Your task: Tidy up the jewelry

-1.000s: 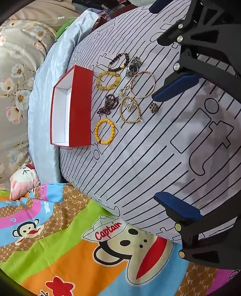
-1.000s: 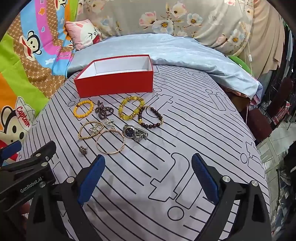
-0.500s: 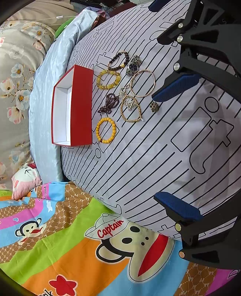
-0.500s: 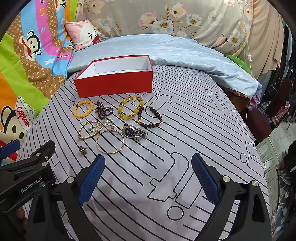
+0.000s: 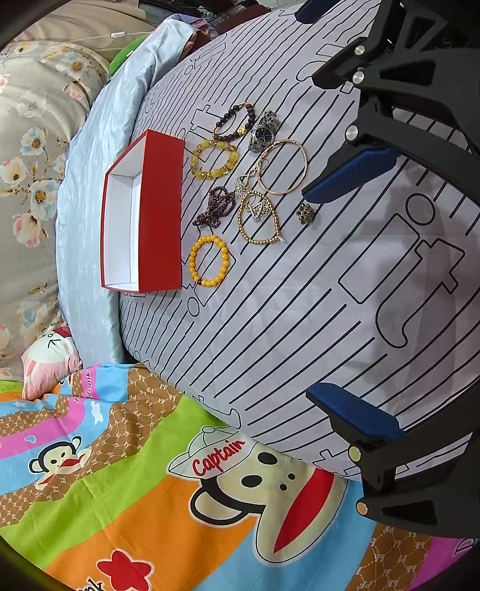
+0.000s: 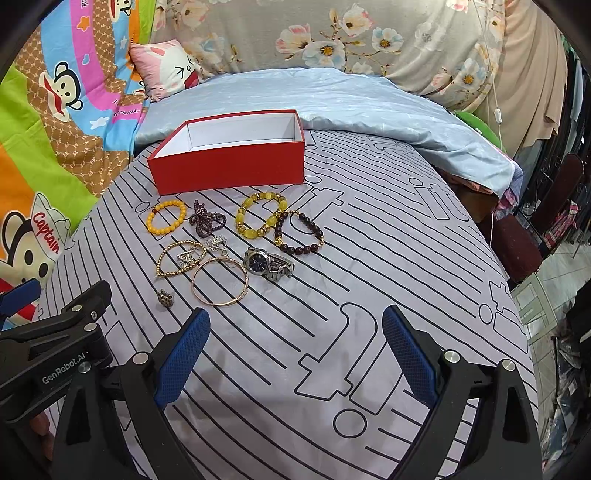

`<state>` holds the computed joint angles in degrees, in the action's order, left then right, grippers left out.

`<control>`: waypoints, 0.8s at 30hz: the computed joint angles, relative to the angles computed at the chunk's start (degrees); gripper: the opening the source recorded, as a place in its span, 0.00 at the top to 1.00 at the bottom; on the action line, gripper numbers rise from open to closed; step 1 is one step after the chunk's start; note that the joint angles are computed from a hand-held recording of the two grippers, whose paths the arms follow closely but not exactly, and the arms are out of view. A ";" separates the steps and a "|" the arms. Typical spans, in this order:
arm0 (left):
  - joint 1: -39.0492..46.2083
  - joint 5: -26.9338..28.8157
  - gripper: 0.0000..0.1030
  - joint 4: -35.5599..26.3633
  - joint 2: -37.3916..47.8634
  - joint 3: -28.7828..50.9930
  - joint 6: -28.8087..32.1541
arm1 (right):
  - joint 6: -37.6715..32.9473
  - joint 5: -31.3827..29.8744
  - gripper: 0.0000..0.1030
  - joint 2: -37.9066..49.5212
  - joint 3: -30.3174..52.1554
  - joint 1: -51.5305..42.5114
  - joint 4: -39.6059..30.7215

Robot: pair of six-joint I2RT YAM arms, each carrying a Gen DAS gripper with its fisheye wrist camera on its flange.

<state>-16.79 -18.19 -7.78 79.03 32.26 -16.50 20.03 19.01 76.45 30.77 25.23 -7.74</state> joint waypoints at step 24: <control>0.04 0.29 0.07 0.30 1.11 0.04 -0.16 | 0.06 -0.04 0.10 0.45 0.11 0.02 0.17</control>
